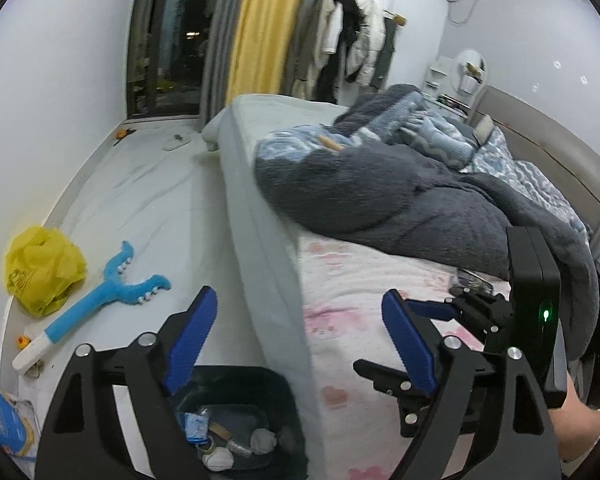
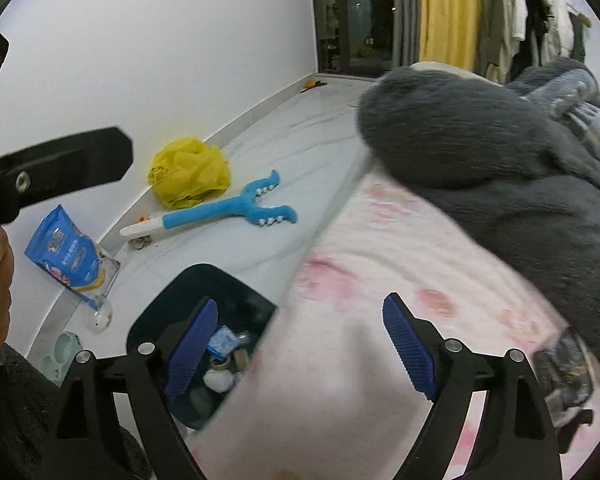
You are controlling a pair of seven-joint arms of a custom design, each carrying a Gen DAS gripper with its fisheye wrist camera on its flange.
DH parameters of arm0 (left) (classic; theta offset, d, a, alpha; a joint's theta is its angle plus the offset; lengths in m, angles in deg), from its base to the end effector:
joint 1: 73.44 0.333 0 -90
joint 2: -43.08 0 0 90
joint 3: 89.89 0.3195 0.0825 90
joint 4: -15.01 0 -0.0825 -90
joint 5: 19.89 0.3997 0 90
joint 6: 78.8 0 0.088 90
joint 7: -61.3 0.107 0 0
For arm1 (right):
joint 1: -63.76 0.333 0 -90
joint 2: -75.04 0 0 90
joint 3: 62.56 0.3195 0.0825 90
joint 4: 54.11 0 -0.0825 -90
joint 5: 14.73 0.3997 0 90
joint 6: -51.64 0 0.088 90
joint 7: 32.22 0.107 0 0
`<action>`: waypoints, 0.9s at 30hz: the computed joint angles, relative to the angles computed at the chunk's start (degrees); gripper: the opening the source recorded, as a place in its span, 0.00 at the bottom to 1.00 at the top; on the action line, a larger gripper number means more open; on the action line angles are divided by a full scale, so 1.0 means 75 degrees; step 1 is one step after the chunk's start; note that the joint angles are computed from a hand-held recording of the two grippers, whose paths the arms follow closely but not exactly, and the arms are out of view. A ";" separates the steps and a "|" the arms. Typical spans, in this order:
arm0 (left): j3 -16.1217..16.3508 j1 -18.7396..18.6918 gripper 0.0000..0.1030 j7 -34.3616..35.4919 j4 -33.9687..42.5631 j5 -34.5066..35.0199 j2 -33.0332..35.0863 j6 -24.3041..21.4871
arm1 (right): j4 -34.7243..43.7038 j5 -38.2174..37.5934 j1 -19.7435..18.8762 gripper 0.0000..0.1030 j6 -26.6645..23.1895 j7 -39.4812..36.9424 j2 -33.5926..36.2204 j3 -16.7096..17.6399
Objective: Collect trash
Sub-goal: 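Move both grippers from the bin back over the trash on the bed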
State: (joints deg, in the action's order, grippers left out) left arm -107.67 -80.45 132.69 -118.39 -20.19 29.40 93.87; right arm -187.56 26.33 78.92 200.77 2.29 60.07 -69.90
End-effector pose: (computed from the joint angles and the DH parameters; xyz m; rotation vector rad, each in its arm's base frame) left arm 0.4801 -0.2326 0.5358 -1.6503 1.8805 -1.0922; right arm 0.5135 0.0538 0.4916 -2.1338 1.1627 -0.3356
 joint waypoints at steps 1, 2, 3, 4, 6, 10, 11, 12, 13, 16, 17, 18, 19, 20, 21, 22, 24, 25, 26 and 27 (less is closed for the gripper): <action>0.0022 -0.0086 0.86 0.0090 0.0102 -0.0044 0.0099 -0.0006 | 0.0007 0.0014 -0.0049 0.84 0.0016 -0.0024 -0.0011 -0.0059; 0.0129 -0.0295 0.87 0.0318 0.0209 -0.0211 0.0234 0.0032 | 0.0007 0.0037 -0.0080 0.84 0.0019 -0.0053 -0.0022 -0.0099; 0.0187 -0.0409 0.88 0.0459 0.0253 -0.0319 0.0300 0.0071 | 0.0019 0.0067 -0.0127 0.85 0.0030 -0.0112 -0.0025 -0.0164; 0.0235 -0.0522 0.89 0.0621 0.0333 -0.0423 0.0394 0.0101 | 0.0001 0.0060 -0.0174 0.85 0.0082 -0.0131 -0.0047 -0.0184; 0.0120 -0.0509 0.91 0.0672 0.0517 -0.0270 0.0584 0.0122 | -0.0031 -0.0004 -0.0280 0.86 0.0170 -0.0225 -0.0094 -0.0257; 0.0038 -0.0564 0.91 0.0606 0.0826 -0.0013 0.0899 0.0120 | 0.0010 0.0023 -0.0452 0.87 0.0130 -0.0438 -0.0096 -0.0467; 0.0051 -0.0616 0.92 0.0641 0.0929 0.0007 0.1002 0.0122 | 0.0009 0.0041 -0.0494 0.87 0.0144 -0.0502 -0.0100 -0.0503; 0.0074 -0.0673 0.92 0.0679 0.0990 0.0010 0.1069 0.0126 | 0.0005 0.0074 -0.0534 0.87 0.0159 -0.0605 -0.0110 -0.0553; 0.0084 -0.0719 0.93 0.0696 0.1076 0.0045 0.1149 0.0106 | 0.0005 0.0113 -0.0569 0.87 0.0171 -0.0718 -0.0112 -0.0600; 0.0102 -0.0835 0.93 0.0618 0.1357 0.0320 0.1432 0.0014 | -0.0031 0.0091 -0.0684 0.87 0.0243 -0.0868 -0.0099 -0.0636; 0.0121 -0.0895 0.93 0.0604 0.1476 0.0373 0.1557 -0.0022 | -0.0040 0.0090 -0.0726 0.87 0.0254 -0.0925 -0.0094 -0.0664; 0.0157 -0.0971 0.93 0.0649 0.1542 0.0331 0.1638 -0.0023 | -0.0055 0.0129 -0.0760 0.87 0.0289 -0.1020 -0.0094 -0.0705; 0.0189 -0.1052 0.93 0.0746 0.1621 0.0222 0.1726 -0.0034 | -0.0059 0.0171 -0.0793 0.87 0.0321 -0.1103 -0.0096 -0.0742; 0.0213 -0.1133 0.94 0.0907 0.1718 0.0057 0.1833 -0.0058 | -0.0037 0.0206 -0.0824 0.87 0.0311 -0.1160 -0.0086 -0.0775; 0.0238 -0.1201 0.94 0.0941 0.1799 0.0039 0.1909 -0.0099 | 0.0010 0.0303 -0.0858 0.87 0.0269 -0.1287 -0.0055 -0.0860; 0.0258 -0.1271 0.94 0.0950 0.1921 0.0076 0.2023 -0.0160 | 0.0021 0.0374 -0.0899 0.87 0.0242 -0.1364 -0.0056 -0.0890; 0.0315 -0.1383 0.94 0.0986 0.2054 0.0070 0.2140 -0.0223 | 0.0058 0.0519 -0.0989 0.87 0.0204 -0.1559 -0.0033 -0.0958; 0.0342 -0.1435 0.94 0.0975 0.2120 0.0088 0.2203 -0.0250 | 0.0077 0.0542 -0.1047 0.88 0.0172 -0.1622 -0.0011 -0.0967; 0.0354 -0.1488 0.94 0.0989 0.2210 0.0088 0.2285 -0.0297 | 0.0093 0.0537 -0.1112 0.88 0.0157 -0.1665 0.0016 -0.0965; 0.0377 -0.1536 0.94 0.1003 0.2269 0.0108 0.2336 -0.0334 | 0.0109 0.0516 -0.1186 0.88 0.0153 -0.1704 0.0054 -0.0966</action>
